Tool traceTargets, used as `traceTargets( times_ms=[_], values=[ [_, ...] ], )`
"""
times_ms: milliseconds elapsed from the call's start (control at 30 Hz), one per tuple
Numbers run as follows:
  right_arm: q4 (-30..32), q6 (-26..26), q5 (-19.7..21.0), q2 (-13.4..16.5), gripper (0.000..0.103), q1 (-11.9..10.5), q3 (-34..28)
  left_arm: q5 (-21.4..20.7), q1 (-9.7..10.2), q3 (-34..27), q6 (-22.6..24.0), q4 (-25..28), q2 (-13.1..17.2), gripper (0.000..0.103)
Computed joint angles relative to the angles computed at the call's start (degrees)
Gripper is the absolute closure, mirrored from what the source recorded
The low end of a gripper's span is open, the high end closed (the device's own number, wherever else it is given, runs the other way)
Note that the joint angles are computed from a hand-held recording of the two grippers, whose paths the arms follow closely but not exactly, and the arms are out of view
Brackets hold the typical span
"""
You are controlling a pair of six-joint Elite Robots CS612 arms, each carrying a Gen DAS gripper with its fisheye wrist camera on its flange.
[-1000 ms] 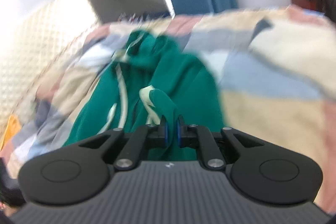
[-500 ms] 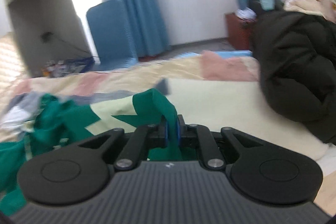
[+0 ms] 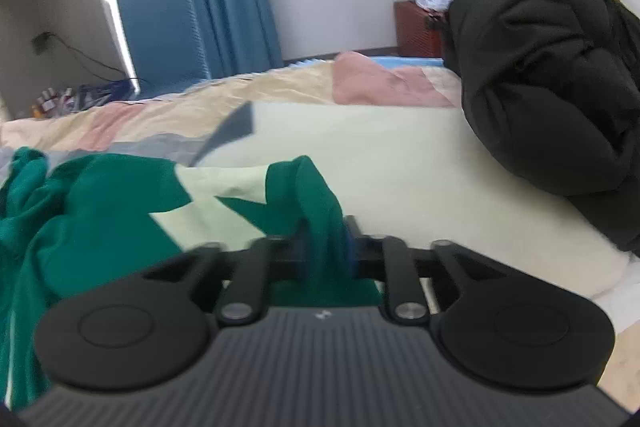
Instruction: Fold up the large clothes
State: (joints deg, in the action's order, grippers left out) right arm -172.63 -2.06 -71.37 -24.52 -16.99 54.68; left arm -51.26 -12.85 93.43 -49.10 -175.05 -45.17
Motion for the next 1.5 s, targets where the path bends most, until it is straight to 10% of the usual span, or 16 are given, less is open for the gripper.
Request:
traceTargets(
  times_ms=[333,467,733,1033,1167,1500],
  values=[
    [-3.3,-6.6,11.4,-9.5,0.045,-1.4,15.7,-0.9,-6.81,6.9,6.7,-12.1,-2.6,0.040],
    [15.0,-22.7,18.6,-12.4,0.046,-1.8,18.0,-6.5,-8.87,8.0,2.2,-14.2,-2.5,0.040],
    [47.5,-48.7,17.6,-12.4,0.047,0.0,14.6,-13.4,-12.87,6.9,0.1,-18.6,0.1,0.040],
    [50.3,-52.5,13.9,-11.4,0.053,3.0,12.8,-12.1,-14.50,5.4,1.8,-23.6,2.8,0.040],
    [45.0,-53.9,10.4,-13.2,0.080,3.6,15.5,-12.3,-14.60,4.5,4.7,-24.5,3.5,0.040],
    [34.4,-54.5,19.1,-22.7,0.086,-0.6,26.1,-14.2,-14.87,5.1,7.1,-25.6,3.5,0.040]
  ],
)
